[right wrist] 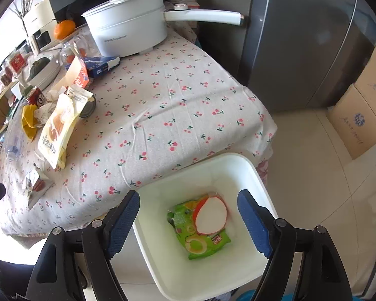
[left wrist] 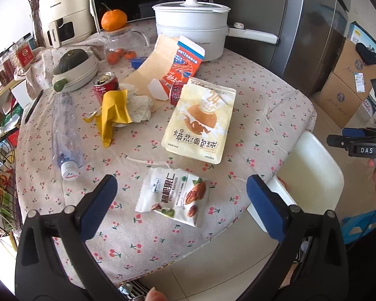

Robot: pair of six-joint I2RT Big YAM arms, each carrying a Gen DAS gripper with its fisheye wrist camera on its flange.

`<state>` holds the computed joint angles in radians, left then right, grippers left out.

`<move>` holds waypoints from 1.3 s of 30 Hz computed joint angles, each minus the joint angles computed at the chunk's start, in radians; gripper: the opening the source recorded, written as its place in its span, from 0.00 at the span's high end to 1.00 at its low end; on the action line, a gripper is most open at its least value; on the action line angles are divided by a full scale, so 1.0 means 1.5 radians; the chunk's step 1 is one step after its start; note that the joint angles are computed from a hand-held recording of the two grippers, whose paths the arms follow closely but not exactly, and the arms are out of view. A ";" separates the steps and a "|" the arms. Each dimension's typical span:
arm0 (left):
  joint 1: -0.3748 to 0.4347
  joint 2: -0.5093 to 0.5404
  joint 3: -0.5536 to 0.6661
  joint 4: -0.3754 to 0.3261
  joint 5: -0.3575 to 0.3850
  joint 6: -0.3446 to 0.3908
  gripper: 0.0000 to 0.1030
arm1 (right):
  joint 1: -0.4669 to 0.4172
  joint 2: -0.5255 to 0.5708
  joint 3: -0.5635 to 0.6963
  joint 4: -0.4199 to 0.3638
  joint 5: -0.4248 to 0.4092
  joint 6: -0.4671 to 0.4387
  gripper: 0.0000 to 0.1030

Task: Collect trash
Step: 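Grasp the pecan kernels bag with the left tool while the right tool grasps the bread-ball bag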

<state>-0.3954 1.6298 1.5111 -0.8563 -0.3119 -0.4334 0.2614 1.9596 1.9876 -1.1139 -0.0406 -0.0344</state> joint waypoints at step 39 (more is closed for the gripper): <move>0.062 0.023 -0.014 -0.035 0.131 0.029 0.38 | 0.081 0.056 0.091 -0.042 -0.001 -0.025 0.19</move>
